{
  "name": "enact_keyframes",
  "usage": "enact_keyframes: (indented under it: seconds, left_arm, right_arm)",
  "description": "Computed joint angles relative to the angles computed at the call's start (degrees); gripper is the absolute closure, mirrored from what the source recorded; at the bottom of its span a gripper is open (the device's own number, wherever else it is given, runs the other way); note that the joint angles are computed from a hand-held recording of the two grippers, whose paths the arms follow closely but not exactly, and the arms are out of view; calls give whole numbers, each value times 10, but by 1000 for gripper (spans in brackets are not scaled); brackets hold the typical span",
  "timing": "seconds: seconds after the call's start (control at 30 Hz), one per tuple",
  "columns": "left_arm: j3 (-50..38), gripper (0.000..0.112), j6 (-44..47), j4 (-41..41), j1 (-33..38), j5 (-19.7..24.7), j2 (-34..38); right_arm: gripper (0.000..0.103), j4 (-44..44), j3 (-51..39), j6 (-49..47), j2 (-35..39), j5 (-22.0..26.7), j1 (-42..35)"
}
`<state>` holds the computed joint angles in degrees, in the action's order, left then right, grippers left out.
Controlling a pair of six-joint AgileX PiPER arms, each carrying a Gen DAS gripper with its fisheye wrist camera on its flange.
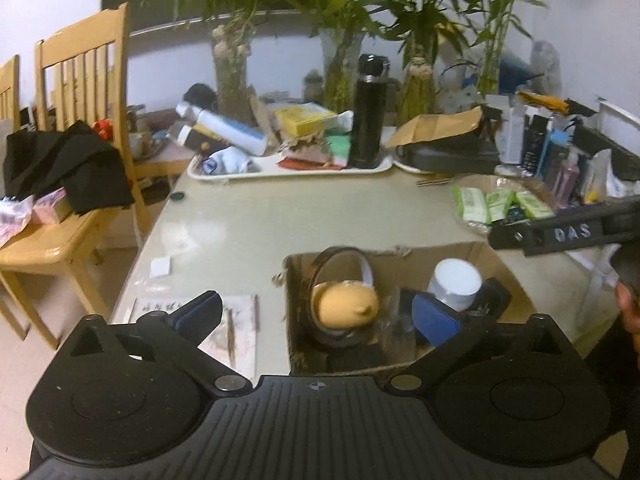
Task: Organize rigid objects
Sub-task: 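Withdraw both open tools up and away from the box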
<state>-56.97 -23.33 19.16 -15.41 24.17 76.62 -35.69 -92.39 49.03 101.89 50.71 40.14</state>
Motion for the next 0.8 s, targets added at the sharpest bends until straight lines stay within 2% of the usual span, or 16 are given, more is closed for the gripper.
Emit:
enact_keyframes:
  seconds: [0.07, 0.2, 0.4, 0.63, 0.8]
  left_arm:
    - [-5, 9, -22, 15, -6, 21, 1]
    - [-14, 9, 24, -44, 3, 51, 2]
    - [-27, 9, -19, 7, -20, 109, 15]
    - [-47, 9, 33, -47, -4, 153, 30]
    - [-43, 9, 85, -112, 23, 156, 39]
  right_arm:
    - [0, 25, -4, -17, 2, 15, 4]
    - [0, 58, -18, -31, 10, 59, 20]
    - [0, 101, -23, -41, 15, 94, 35]
    - [0, 122, -30, -46, 23, 137, 52]
    - [0, 138, -34, -51, 33, 160, 53]
